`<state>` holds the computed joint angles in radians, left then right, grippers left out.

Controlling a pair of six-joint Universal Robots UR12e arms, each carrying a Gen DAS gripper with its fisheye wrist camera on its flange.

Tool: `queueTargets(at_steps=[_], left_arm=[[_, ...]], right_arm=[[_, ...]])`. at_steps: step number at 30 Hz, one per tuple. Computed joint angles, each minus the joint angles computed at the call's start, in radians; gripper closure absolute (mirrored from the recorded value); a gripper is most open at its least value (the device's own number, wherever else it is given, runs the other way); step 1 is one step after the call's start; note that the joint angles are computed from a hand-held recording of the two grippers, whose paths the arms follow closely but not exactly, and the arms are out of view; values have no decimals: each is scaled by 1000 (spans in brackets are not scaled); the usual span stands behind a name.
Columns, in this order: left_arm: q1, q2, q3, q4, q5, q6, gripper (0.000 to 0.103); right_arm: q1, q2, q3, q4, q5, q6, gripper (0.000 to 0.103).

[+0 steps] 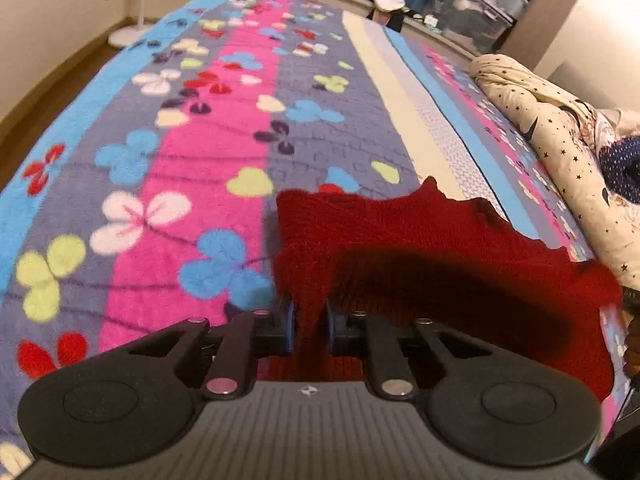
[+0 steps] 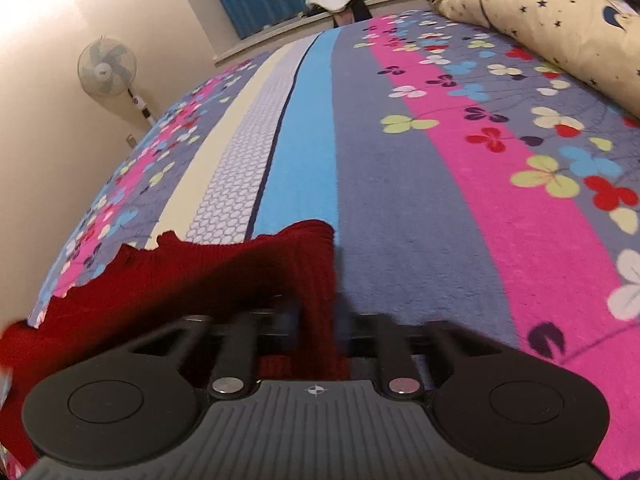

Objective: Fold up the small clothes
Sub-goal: 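Grasp the folded edge again with both grippers and fold it over once more, then lower the folded red sweater onto the blanket and open both grippers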

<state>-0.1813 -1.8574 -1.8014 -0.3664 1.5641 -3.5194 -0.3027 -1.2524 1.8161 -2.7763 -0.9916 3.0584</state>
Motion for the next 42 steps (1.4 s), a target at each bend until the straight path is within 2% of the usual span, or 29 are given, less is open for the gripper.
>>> queueTargets(at_steps=[2,3,5,7,10,14,16,17,20,21,23,25,26,28,30,33,35,38,42], left_arm=[[-6,1,-7,56,47,5,89],[-4,2,-14,100,51,-13,89],[-6,-4,-23,195,85,-39,89],[-19,-23,-13,254,140,-20,89],[-38,-55,10,309,224,9,89],[-51,-85,30,367,298,10,89],[-52,-101,47,330,318,11,89],[-50,-108,55,294,316,14,89],[-50,-134,93,98,317,66,88],[-53,-142,99,69,322,81,88],[-62,-150,103,86,348,95,88],[-58,-140,97,97,331,61,85],[-54,-131,93,95,316,39,84],[-46,-105,74,109,283,5,68],[-42,-73,58,117,265,-11,61],[-38,-9,34,38,215,-58,59],[-36,41,1,4,163,-76,59],[-37,108,-61,-22,92,-111,56],[-38,152,-135,-29,3,-187,53]], right_arm=[[8,0,8,-72,-16,-4,91],[5,2,12,-124,-3,28,92],[-8,13,16,-241,37,149,92],[-11,27,17,-349,42,228,92],[7,45,10,-435,-8,242,92],[22,69,-1,-538,-39,271,92],[37,74,-12,-499,-96,245,92],[46,78,-23,-436,-132,220,92],[82,92,-68,-173,-274,107,92],[88,99,-76,-127,-302,92,92],[94,108,-79,-136,-314,93,92],[96,105,-76,-147,-323,102,91],[93,99,-72,-148,-310,126,89],[77,83,-60,-176,-269,185,86],[58,57,-33,-242,-238,230,74],[32,6,7,-248,-207,230,67],[7,-31,30,-195,-154,213,66],[-31,-90,68,-64,-53,160,54],[-53,-157,125,96,-22,65,51]])
